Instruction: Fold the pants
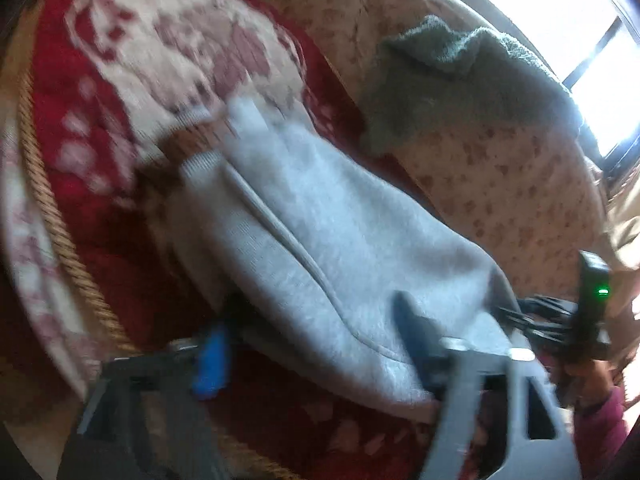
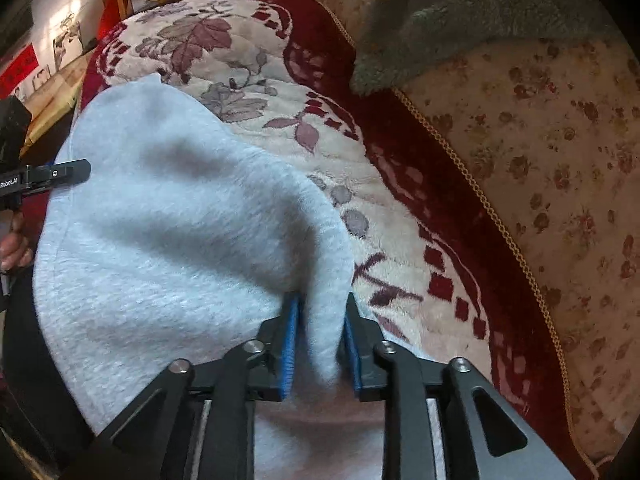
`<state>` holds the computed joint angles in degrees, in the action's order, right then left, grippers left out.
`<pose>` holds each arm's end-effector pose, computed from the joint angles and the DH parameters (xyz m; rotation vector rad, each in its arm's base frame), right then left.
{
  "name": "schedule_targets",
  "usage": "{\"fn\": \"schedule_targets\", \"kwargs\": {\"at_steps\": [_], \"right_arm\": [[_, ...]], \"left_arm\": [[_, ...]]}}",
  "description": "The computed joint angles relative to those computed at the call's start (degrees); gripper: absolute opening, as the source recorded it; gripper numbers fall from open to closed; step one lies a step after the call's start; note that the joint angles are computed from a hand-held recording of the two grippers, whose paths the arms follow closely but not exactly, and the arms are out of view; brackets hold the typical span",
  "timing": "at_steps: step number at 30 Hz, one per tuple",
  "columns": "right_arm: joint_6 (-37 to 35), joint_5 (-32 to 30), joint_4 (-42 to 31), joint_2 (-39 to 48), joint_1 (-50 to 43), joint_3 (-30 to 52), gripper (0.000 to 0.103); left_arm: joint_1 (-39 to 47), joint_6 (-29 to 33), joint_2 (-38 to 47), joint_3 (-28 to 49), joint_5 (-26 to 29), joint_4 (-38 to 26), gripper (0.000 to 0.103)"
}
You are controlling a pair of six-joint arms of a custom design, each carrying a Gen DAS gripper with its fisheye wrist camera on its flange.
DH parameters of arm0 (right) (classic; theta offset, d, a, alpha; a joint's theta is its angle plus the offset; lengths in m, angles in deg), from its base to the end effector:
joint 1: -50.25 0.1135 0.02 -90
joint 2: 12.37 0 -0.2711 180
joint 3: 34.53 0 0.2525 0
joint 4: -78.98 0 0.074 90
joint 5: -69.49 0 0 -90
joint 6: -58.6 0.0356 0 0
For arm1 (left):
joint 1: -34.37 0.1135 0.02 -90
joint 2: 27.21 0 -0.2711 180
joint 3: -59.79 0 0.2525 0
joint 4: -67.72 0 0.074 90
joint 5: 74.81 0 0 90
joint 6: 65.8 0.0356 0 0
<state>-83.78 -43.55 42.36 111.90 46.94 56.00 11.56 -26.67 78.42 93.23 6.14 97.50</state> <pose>0.4186 -0.0103 0.0967 -1.1823 2.3655 0.2626 0.2334 -0.0921 0.0606 -0.6481 2.2558 -0.4716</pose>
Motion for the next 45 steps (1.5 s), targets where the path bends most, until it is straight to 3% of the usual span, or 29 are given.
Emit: {"fn": "schedule_targets", "kwargs": {"at_steps": [2,3,9,18,25,29,33,35,39,41,45], "right_arm": [[-0.40,-3.67,-0.98,-3.17,-3.36,-2.35,0.078],[-1.11,-5.26,-1.56,-4.66,-5.12,-3.50,0.081],[-7.51,-13.83,-10.38,-9.86,-21.41,-6.99,0.081],[-18.13,-14.07,-21.29,-5.38,-45.54,-2.61,0.081],[-32.55,-16.10,-27.64,-3.69,-55.85,-0.87,0.083],[-40.90,-16.04,-21.02,-7.03,-56.59,-7.97,0.084],[-50.78,-16.18,-2.36,-11.64,-55.65,-20.84,0.084],[-51.48,-14.51,4.52,-11.42,-53.69,-23.76,0.083],[-48.47,-11.58,7.64,-10.90,-51.45,-23.86,0.075],[-45.86,-10.99,6.07,-10.67,-51.30,-21.67,0.058],[-41.39,-9.31,4.41,-9.43,-51.69,-18.13,0.053]], "left_arm": [[-1.29,-0.63,-4.27,-1.27,-1.34,-1.96,0.084],[-1.93,-1.00,-5.94,-1.75,-1.38,-2.47,0.084],[-11.31,-1.99,-12.50,0.88,-5.34,-9.59,0.084],[-26.18,3.57,-4.37,17.95,-13.92,-22.47,0.085],[-28.39,8.64,1.12,24.79,-16.85,-24.49,0.085],[-26.95,9.99,1.76,25.45,-15.54,-23.14,0.088],[-24.68,9.43,2.42,25.49,-12.09,-21.64,0.090],[-23.33,9.08,3.45,25.90,-9.48,-21.38,0.090],[-22.64,7.71,5.99,27.56,-6.58,-23.93,0.090],[-23.11,7.88,7.55,28.11,-5.43,-24.59,0.090],[-24.34,8.93,10.87,31.43,-6.64,-30.38,0.090]]}}
